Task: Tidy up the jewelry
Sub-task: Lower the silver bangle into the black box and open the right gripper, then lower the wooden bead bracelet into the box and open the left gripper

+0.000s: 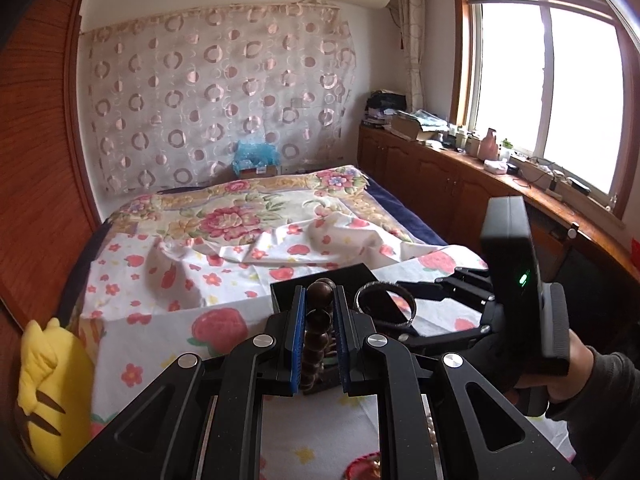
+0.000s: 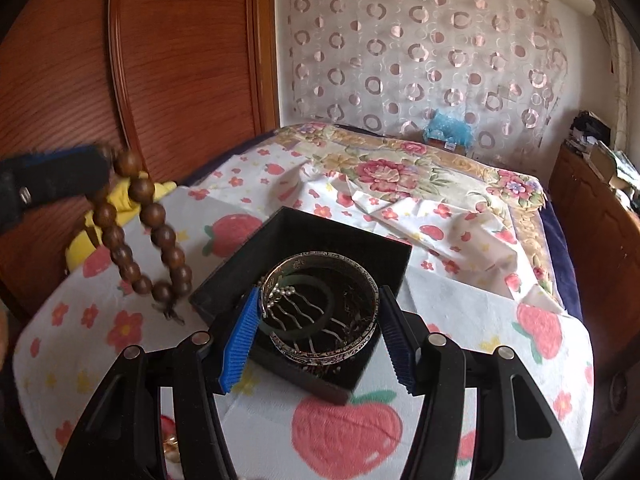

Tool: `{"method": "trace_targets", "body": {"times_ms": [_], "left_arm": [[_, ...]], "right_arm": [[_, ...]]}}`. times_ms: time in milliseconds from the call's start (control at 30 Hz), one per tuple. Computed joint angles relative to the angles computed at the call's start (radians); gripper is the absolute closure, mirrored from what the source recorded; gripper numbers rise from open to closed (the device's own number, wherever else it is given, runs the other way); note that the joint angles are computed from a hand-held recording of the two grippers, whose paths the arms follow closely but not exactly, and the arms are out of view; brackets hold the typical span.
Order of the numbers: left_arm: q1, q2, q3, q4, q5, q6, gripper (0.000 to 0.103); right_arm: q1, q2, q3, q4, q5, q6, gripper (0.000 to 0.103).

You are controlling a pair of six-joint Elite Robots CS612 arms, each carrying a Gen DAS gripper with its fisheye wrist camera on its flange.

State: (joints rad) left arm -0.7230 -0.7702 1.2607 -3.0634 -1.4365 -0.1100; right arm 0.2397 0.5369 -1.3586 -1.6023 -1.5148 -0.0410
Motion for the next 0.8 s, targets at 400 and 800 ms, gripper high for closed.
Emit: {"method": "trace_targets", "body": {"times_ms": [400, 800], "left_arm": [[0.004, 0.03, -0.059, 0.051, 0.024, -0.008, 0.091], [0.005, 0.059, -0.106, 0.079, 0.024, -0.018, 0.091]], "right_arm": [[-0.012, 0.01, -0.001, -0.021, 0.059, 0.021, 0.04], [-0.029, 0.067, -0.126, 0.006, 0.013, 0.017, 0.04]]}}
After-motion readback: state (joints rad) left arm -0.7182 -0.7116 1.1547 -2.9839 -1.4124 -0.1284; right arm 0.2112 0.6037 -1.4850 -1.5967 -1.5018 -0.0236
